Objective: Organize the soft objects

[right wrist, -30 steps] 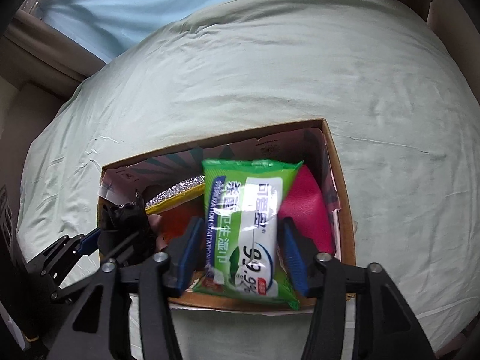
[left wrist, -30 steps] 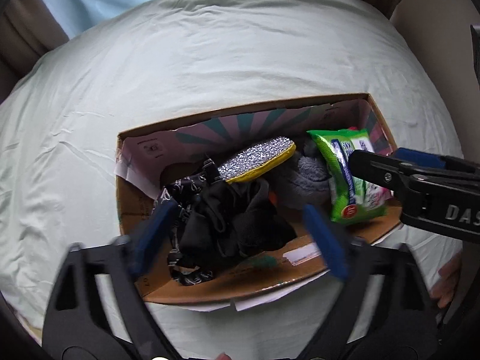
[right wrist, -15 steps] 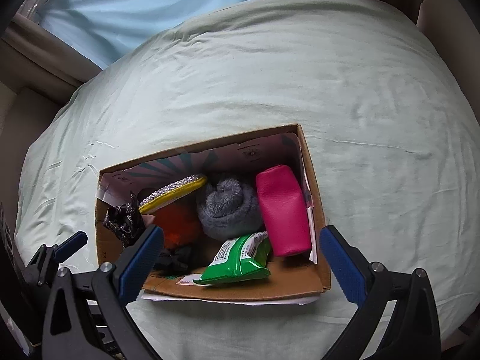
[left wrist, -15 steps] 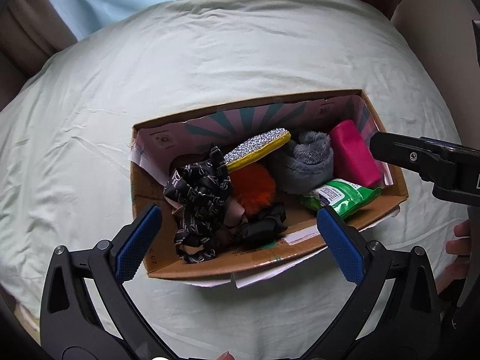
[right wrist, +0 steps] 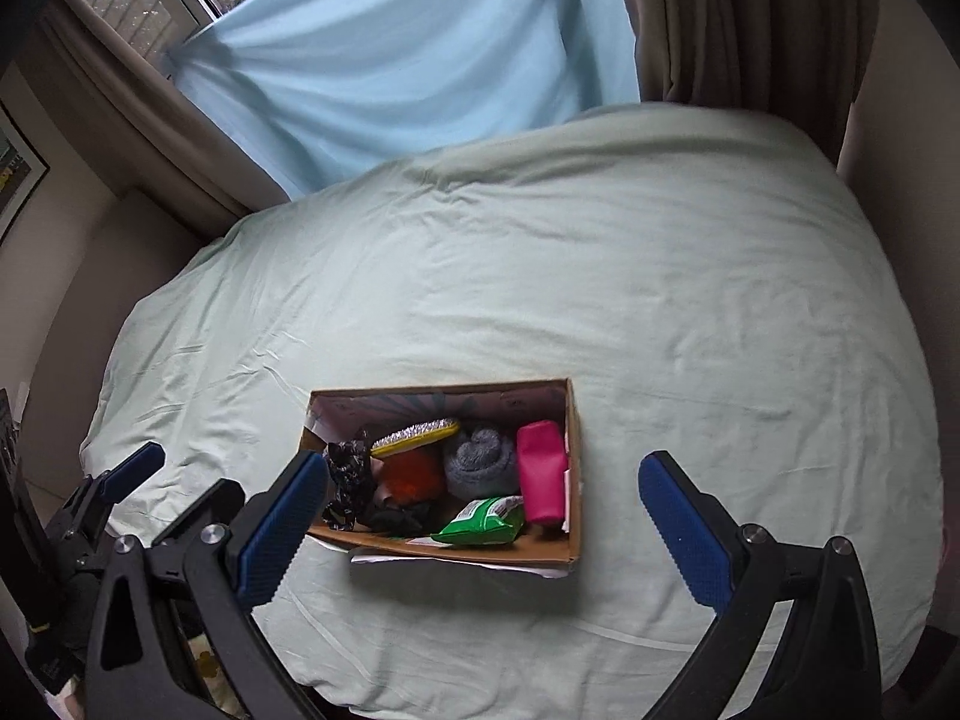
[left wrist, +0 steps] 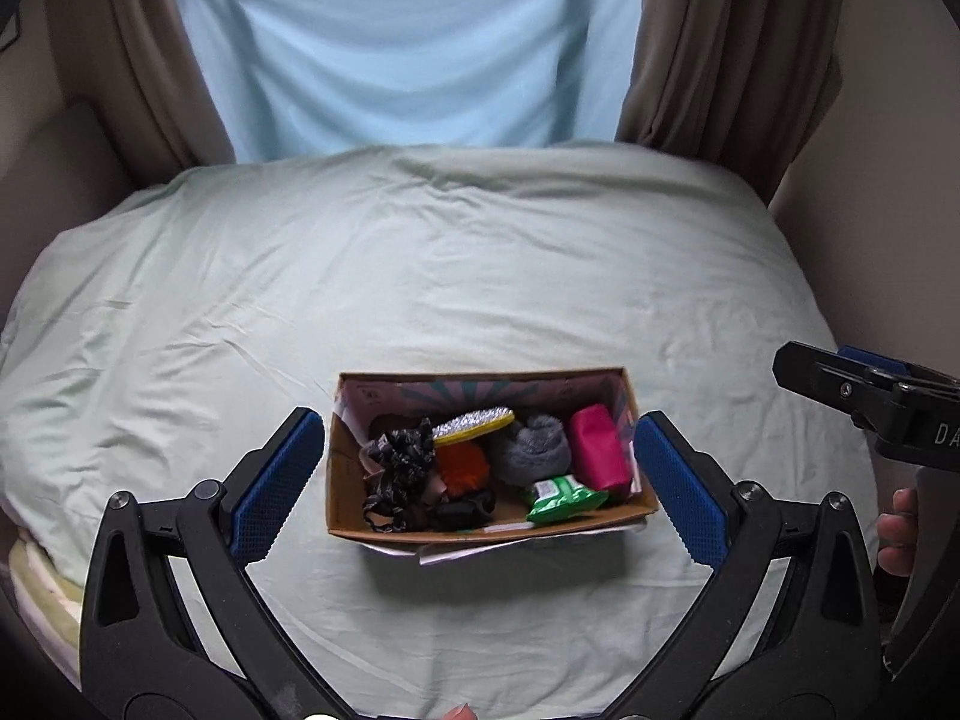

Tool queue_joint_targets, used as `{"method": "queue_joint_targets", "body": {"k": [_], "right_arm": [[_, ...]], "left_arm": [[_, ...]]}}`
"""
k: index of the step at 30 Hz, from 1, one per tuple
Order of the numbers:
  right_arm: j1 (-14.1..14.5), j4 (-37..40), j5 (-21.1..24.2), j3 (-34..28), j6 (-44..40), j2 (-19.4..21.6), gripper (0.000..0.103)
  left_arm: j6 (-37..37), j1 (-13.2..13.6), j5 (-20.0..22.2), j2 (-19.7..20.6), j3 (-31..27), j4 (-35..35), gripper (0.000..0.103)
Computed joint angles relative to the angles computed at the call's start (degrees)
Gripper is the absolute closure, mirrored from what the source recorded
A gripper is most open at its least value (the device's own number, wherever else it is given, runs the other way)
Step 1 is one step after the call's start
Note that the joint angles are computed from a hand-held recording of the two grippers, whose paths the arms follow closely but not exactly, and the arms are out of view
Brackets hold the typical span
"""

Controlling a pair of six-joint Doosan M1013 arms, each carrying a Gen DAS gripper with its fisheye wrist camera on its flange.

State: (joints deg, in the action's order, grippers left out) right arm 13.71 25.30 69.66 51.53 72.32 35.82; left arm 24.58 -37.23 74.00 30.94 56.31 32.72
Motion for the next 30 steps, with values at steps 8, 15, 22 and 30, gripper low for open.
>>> {"method": "queue_joint_targets", "body": {"k": [8,15,22,30], "right_arm": [[-1.6,-1.5,-8.8,2.5,-4.4,-7.3,0.000],[-2.3,-2.1,-15.7,7.0,-6.4,-12.3,0.000],[-2.9,-1.3,-21.2,11.6,-8.2,-15.8,0.000],[-3.1,-2.1,-23.5,13.3,-7.2,-17.2,0.000]], "left_arm": [[-3.6,-3.6,2.6,-1.5,-5.2,9.7,0.000],[-5.8,-6.9,4.4,-2.4,-5.8,18.5,0.000],[-5.4,-8.9,5.2,-2.6,-6.1,22.5,0.000],[-5.7,-9.5,4.8,-3.0,-5.6,23.3,0.000]]}}
